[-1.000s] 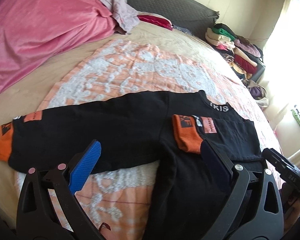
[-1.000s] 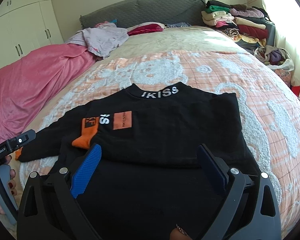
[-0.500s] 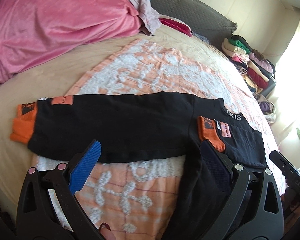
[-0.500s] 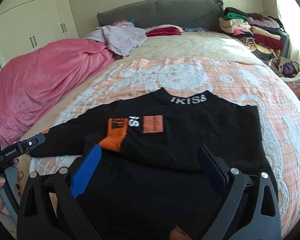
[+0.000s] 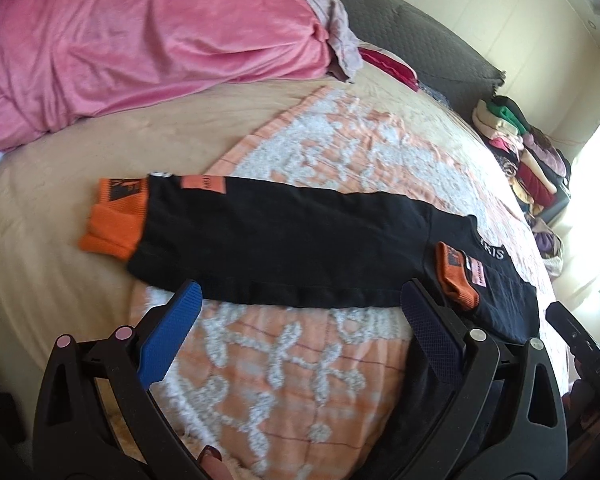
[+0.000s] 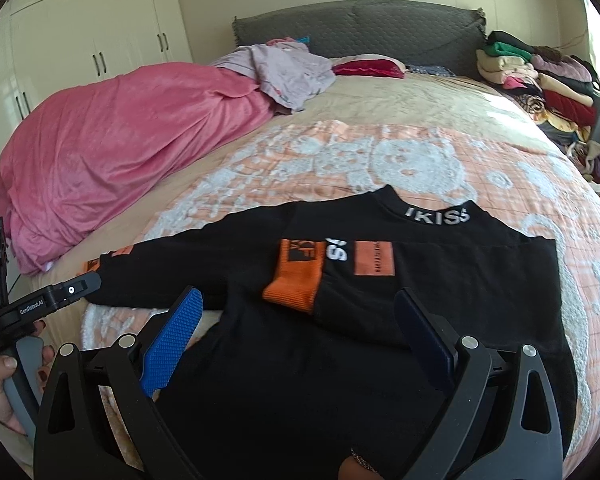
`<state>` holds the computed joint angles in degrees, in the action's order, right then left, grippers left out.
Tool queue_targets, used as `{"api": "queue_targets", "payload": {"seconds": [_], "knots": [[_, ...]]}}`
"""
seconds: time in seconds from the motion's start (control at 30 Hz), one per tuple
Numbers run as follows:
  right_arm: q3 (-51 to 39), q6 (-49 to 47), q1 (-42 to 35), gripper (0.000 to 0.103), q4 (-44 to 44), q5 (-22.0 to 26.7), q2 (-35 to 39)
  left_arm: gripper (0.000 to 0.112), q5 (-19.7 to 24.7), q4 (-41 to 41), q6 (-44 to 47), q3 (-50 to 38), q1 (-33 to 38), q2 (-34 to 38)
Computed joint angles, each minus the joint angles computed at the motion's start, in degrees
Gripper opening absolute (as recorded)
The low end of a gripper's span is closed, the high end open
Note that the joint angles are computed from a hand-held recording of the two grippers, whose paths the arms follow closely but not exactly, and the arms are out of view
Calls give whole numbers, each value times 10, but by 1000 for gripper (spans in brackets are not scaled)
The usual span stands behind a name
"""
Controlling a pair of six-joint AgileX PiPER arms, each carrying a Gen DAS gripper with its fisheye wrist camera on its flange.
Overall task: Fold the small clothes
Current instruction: 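Move the left tool to the other sleeve's orange cuff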
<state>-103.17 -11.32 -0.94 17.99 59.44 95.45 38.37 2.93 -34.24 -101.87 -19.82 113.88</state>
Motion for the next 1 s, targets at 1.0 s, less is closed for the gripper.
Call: {"api": "queue_targets", "payload": {"seconds": [1.0], "knots": [[-90,-2,148,96,-18,39,74,93,-11,-233,121,75,163,5]]}}
